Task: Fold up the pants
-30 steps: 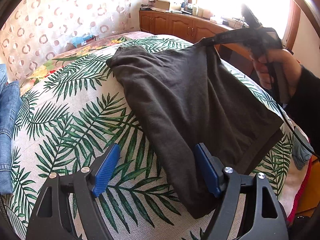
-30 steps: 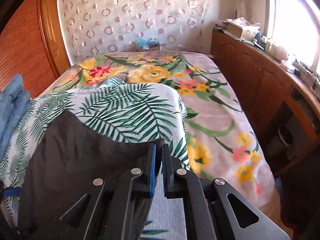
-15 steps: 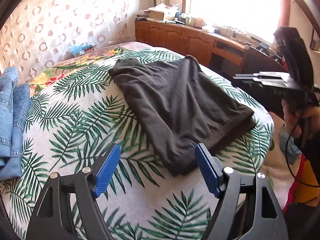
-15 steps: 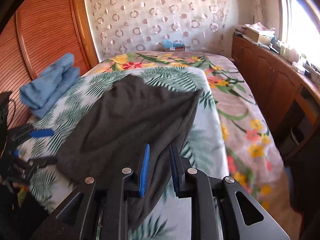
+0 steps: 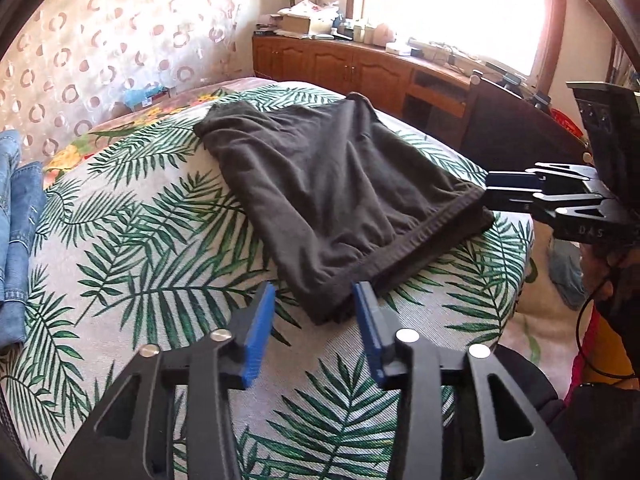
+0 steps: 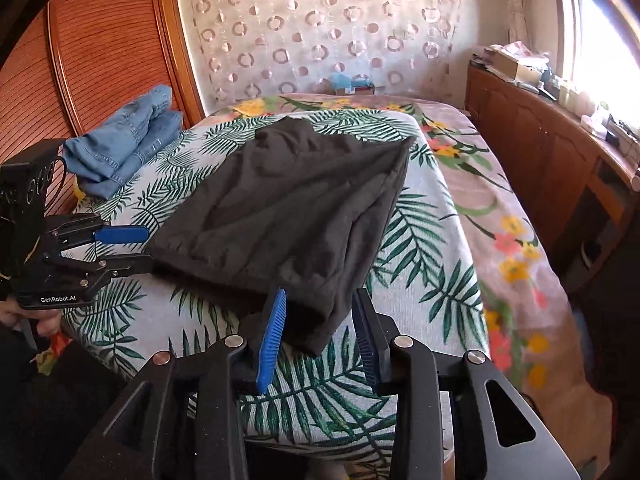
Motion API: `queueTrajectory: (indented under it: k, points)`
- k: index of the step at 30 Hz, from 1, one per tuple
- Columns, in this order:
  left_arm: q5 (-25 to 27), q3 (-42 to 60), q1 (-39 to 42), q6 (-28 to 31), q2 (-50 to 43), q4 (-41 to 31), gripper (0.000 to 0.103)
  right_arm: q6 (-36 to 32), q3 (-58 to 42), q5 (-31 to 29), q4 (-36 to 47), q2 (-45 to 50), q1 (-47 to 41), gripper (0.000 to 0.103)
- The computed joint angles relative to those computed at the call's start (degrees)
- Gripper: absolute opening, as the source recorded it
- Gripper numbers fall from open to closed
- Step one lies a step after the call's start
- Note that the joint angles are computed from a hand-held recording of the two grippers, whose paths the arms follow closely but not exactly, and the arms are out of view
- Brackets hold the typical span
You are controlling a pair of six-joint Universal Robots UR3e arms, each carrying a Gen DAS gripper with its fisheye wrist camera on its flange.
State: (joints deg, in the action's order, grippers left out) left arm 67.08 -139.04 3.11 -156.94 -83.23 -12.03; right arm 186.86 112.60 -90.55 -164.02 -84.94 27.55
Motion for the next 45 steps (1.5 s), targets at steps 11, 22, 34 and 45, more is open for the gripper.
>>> queueTrajectory:
  k: [11, 22, 34, 45]
  points:
    - [0.5, 1.4, -1.4, -1.3, -3.5, 1.6, 0.032, -1.1, -0.9, -1.9, 0.7, 0.9, 1.5, 0.008]
    - [-0.3, 0.6, -1.2, -1.1, -3.0, 2.3, 0.023, -0.3, 2.1, -3.5, 1.1, -2.0, 3.4, 0.007]
    - [-2.2, -3.2, 0.3, -0.6, 3.4, 0.6, 0.013, -0.1, 1.7, -2.8, 1.7, -1.8, 2.7, 0.007]
    - [-1.2, -4.2, 0.0, -0.7, 4.2, 0.2, 0.013, -0.5, 2.2, -1.7, 2.2, -2.4, 2.3, 0.007]
